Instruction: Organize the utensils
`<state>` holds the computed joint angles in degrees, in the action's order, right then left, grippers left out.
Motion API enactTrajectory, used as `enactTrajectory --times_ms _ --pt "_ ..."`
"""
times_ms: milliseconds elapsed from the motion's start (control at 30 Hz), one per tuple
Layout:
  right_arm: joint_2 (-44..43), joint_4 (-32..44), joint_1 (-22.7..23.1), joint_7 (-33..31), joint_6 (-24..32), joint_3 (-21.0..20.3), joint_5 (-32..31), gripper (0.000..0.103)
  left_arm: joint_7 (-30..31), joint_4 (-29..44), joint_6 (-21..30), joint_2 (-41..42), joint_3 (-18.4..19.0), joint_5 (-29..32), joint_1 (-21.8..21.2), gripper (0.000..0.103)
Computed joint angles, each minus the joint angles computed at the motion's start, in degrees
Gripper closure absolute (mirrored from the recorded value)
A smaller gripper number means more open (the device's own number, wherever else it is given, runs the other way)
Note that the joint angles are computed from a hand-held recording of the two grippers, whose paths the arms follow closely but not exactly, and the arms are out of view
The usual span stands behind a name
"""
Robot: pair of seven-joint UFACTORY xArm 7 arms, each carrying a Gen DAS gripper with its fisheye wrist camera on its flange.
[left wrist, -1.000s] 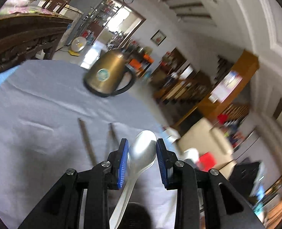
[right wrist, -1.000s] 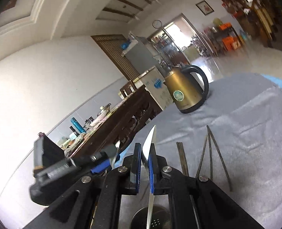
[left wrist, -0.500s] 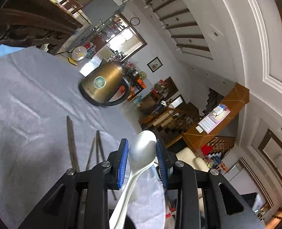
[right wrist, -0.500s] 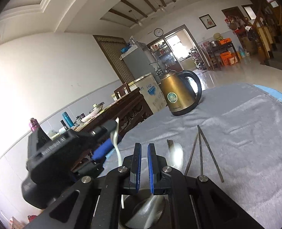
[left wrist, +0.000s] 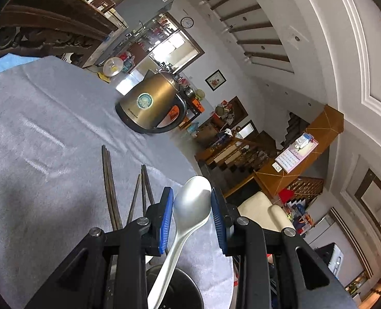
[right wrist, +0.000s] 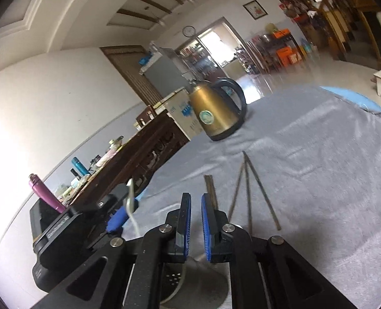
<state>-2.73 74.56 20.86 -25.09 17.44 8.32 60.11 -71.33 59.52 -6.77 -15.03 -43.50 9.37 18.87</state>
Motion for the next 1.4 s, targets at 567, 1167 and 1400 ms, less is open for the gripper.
enactTrajectory --times_ms 567,1167,1400 --pt "15.7 13.3 -8.2 27.2 25.4 0.5 -12.4 0.051 5.1 -2.8 2.1 -0.1 17.2 -1.4 -20.2 0.07" --pt "16.4 12.1 -9.1 26.7 17.0 4.7 -17.5 0.095 7.6 -6.2 5.9 -3.6 24.0 -7.4 -26.6 0.056" --pt "5.8 5.2 -7.0 22.7 3.1 2.9 -18.8 0.095 5.2 -5.7 9.5 -4.6 22.8 -5.6 -24.7 0.056"
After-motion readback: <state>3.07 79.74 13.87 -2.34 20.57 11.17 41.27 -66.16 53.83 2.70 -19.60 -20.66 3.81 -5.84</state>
